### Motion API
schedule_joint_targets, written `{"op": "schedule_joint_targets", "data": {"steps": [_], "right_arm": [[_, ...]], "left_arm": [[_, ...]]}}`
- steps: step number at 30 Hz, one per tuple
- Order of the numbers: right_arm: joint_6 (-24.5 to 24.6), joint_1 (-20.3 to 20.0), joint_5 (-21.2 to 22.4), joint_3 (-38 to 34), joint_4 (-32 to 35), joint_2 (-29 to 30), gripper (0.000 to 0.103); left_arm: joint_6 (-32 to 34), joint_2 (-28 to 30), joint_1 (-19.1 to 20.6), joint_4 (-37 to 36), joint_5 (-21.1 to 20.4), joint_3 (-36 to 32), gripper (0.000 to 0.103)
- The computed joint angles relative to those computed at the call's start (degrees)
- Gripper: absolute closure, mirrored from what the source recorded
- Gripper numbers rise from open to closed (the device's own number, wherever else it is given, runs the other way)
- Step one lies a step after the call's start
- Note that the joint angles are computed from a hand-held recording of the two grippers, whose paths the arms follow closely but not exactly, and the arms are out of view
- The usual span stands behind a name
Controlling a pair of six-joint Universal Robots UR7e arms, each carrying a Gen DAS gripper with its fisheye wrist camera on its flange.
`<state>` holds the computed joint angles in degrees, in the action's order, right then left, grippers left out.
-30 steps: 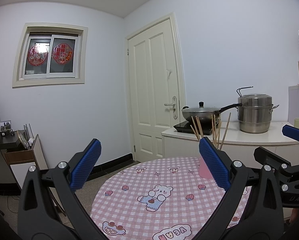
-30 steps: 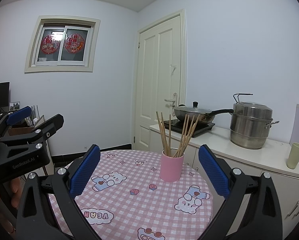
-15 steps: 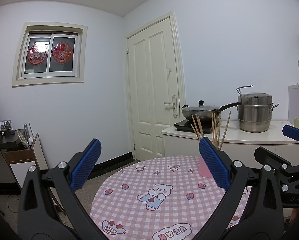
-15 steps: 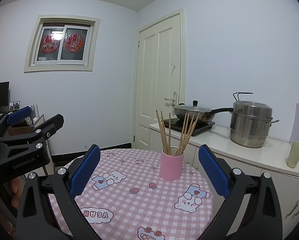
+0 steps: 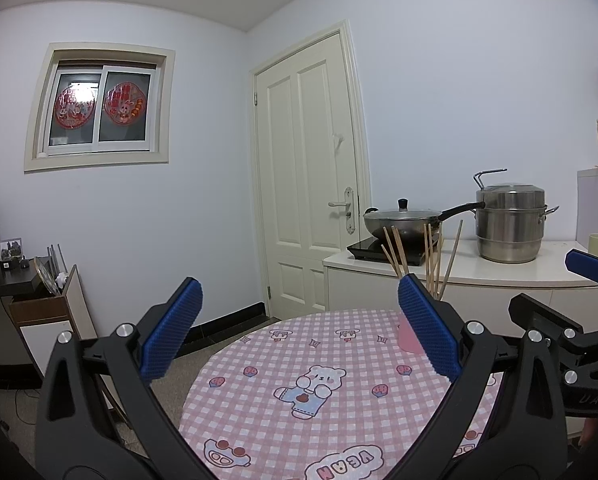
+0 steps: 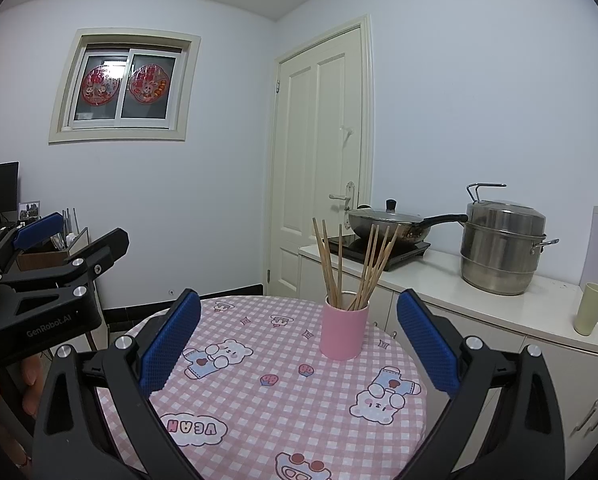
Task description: Organize utensils
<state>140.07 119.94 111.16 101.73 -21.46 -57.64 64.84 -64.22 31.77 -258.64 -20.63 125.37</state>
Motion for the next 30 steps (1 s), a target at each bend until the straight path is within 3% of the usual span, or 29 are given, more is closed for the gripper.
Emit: {"op": "schedule_joint_targets", "data": {"steps": [27, 30], "right_arm": [[-0.01, -0.29, -0.02, 0.18, -0.02, 0.06, 0.008], [-0.09, -0.55, -0.12, 0.4, -0.12, 0.1, 0.008]], "left_arm": [[-1.15, 0.03, 0.33, 0.62, 0.06, 0.32, 0.006], [1.42, 0.76, 0.5, -1.44, 0.44, -0.49, 0.006]]}}
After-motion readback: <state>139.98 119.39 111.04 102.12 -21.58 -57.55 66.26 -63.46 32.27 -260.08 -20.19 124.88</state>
